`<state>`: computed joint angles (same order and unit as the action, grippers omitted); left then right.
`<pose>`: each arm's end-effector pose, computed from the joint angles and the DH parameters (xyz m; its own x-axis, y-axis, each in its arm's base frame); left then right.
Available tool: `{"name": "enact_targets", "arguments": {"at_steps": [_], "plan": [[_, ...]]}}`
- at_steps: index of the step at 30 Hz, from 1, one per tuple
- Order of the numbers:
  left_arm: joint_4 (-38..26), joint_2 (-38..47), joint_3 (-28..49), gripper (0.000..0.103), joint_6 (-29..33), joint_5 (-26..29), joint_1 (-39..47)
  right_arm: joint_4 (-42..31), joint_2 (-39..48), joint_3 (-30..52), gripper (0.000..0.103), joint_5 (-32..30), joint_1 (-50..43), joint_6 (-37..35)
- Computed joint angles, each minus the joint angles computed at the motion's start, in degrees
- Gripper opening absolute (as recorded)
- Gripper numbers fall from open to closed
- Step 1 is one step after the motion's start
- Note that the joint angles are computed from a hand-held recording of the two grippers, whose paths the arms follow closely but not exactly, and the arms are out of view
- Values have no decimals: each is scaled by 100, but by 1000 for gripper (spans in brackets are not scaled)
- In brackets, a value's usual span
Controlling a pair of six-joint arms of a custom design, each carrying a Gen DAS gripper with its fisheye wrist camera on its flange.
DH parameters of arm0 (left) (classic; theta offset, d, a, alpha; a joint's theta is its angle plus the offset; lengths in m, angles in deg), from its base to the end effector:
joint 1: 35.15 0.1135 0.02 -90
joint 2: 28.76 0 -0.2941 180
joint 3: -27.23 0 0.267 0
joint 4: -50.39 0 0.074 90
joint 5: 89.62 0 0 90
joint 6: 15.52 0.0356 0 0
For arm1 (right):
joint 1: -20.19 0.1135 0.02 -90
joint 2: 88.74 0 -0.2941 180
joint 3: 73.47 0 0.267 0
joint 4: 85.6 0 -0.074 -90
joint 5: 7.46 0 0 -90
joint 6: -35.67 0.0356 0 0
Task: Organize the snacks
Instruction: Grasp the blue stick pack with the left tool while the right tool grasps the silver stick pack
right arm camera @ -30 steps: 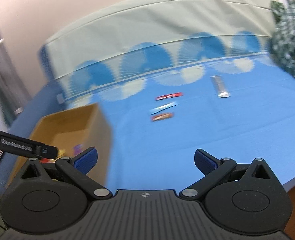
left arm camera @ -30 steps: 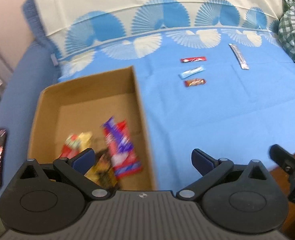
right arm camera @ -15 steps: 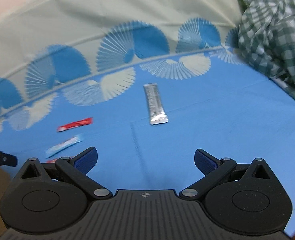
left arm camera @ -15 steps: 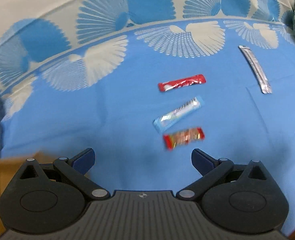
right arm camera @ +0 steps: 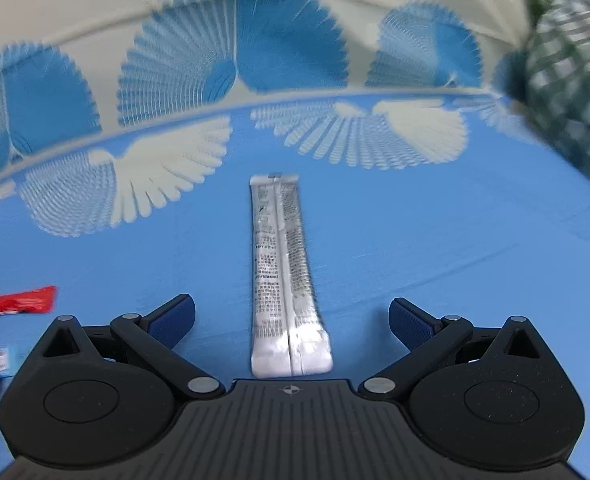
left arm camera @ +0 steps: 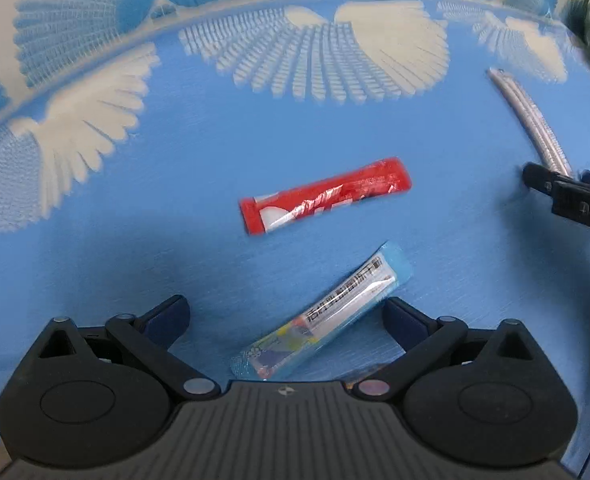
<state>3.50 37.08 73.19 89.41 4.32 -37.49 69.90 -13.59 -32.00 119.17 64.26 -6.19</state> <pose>0.1937 -0.0104 0.1904 -0.8697 0.2928 -0.3974 0.3021 0.9524 0.0406 0.1735 0.1384 0.1626 -0.6548 0.1980 -0.7294 0.2330 0.9709 0.0544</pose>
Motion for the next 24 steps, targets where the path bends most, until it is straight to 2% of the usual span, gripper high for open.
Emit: {"name": "enact_targets", "arguments": {"at_steps": [2,4,9,24], "plan": [[104,-64,-76,103,-3,-2,-17,1078,343,-353,103,521,91,-385],[194,-144,-168,103,61,31,4,1517,389,-524,103,554,59,-484],[177,-147,-154,103,70,57,8,1700,445,-544,103,506,-40,-577],[164,-42,-94,103,70,51,7,1583,395,-546,103,592,55,-496]]}}
